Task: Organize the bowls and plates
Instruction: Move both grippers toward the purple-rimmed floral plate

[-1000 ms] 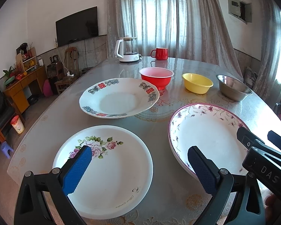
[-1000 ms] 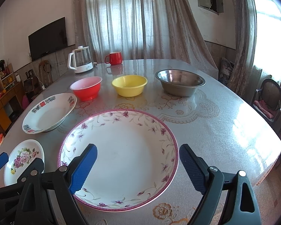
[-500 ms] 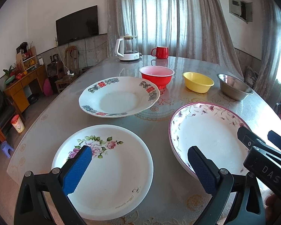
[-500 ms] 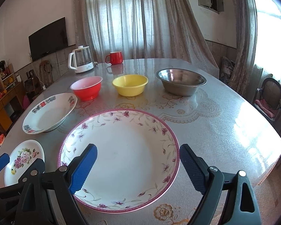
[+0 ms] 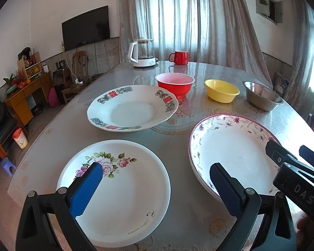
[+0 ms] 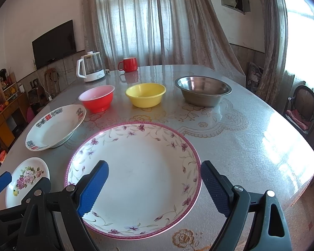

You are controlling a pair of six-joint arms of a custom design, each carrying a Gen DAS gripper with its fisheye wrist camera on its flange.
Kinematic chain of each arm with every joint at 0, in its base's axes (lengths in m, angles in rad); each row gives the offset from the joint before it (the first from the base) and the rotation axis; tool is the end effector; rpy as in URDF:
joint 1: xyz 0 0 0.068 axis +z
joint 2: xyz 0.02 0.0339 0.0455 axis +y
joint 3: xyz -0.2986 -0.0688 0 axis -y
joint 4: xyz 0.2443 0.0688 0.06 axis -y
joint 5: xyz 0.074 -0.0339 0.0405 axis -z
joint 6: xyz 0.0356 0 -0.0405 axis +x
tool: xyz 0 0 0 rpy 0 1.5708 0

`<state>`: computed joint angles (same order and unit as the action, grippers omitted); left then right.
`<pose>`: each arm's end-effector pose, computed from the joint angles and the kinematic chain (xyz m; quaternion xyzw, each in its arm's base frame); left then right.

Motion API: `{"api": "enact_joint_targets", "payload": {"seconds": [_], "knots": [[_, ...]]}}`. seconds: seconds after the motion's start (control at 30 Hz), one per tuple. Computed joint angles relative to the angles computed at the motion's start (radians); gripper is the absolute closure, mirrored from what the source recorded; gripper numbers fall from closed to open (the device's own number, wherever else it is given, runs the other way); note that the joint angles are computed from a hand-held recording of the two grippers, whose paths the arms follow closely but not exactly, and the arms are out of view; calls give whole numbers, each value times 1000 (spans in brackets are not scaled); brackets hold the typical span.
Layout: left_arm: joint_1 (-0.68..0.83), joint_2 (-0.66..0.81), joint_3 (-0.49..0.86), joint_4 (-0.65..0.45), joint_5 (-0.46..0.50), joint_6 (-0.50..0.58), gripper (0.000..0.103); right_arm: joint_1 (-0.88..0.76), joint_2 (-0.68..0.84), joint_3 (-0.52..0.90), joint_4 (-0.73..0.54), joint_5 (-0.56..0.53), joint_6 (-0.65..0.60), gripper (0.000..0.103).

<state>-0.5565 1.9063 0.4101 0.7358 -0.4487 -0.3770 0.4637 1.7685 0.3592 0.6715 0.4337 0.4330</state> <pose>0.2401 -0.1312 0.0832 -0.0070 0.9002 0.0096 0.4352 0.2355 0.1010 0.1033 0.0733 0.8943 -0.0061 0.4413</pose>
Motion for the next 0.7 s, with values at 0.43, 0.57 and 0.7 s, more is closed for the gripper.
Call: {"api": "enact_joint_targets", "payload": {"seconds": [0.43,0.57,0.7], "knots": [[0,26,24,-14,-1,4,0,-28,26,5,26,-40,-4,12],[-1,26,32,-26,1,5,0,-38,27,4,27,-55,-4,12],[-5,21,43,-46,13,10,0,-49,29,4,33,-75,-14,12]]}}
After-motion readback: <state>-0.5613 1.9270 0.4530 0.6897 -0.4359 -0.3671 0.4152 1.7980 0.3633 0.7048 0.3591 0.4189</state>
